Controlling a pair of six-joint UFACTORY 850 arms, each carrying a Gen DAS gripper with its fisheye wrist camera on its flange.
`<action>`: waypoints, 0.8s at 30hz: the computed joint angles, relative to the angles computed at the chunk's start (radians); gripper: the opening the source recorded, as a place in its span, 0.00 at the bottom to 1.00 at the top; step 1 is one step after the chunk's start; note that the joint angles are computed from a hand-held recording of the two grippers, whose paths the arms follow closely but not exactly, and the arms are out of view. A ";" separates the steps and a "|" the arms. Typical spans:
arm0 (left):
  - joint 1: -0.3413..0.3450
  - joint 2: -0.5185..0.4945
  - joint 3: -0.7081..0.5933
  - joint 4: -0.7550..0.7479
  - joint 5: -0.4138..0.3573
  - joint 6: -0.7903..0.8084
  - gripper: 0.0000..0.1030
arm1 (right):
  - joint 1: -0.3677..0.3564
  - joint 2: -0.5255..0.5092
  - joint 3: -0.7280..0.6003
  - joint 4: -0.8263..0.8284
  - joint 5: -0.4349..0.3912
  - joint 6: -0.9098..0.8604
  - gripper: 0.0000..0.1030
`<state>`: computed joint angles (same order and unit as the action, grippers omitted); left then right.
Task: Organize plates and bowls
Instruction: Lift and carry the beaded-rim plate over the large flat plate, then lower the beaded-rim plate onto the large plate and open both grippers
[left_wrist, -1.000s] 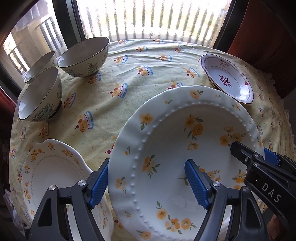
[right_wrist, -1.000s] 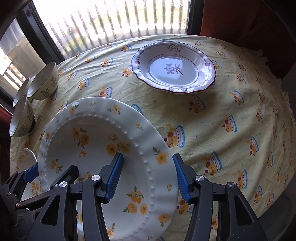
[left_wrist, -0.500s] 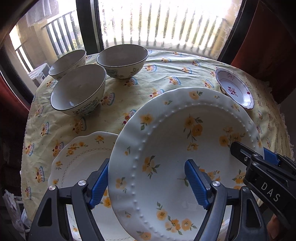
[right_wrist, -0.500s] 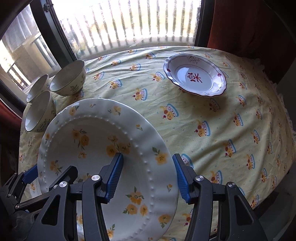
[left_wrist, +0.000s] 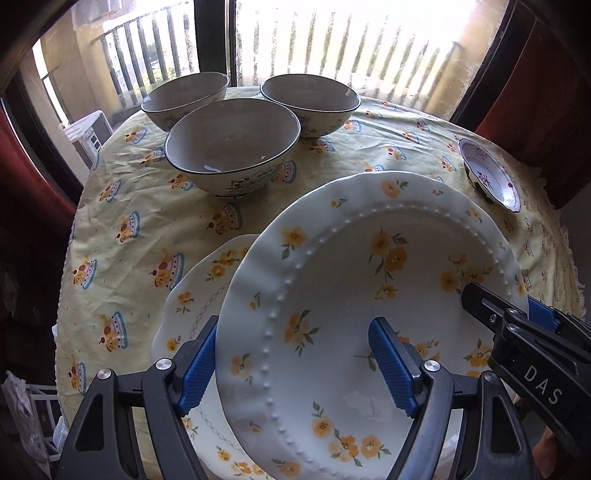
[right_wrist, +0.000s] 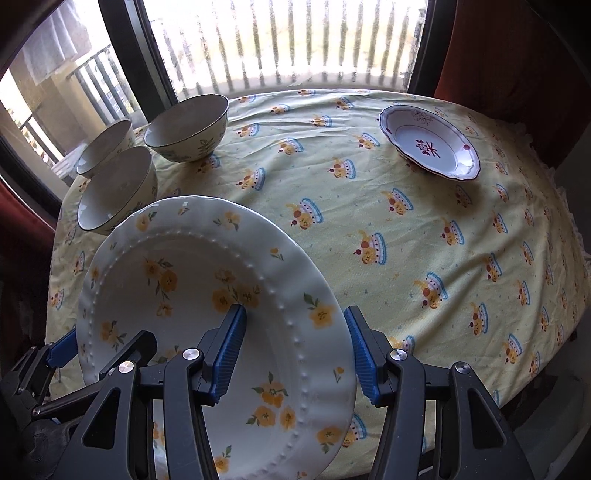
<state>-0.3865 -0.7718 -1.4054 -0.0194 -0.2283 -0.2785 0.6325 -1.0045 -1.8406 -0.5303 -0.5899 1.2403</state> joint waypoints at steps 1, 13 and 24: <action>0.005 0.000 0.004 -0.030 -0.001 0.031 0.77 | 0.005 -0.006 -0.010 0.004 -0.008 -0.002 0.56; 0.035 -0.028 0.018 -0.172 -0.030 0.175 0.77 | 0.034 -0.089 -0.120 0.099 -0.094 -0.076 0.56; 0.029 -0.073 -0.031 -0.093 -0.065 0.074 0.78 | 0.021 -0.143 -0.188 0.169 -0.118 -0.174 0.56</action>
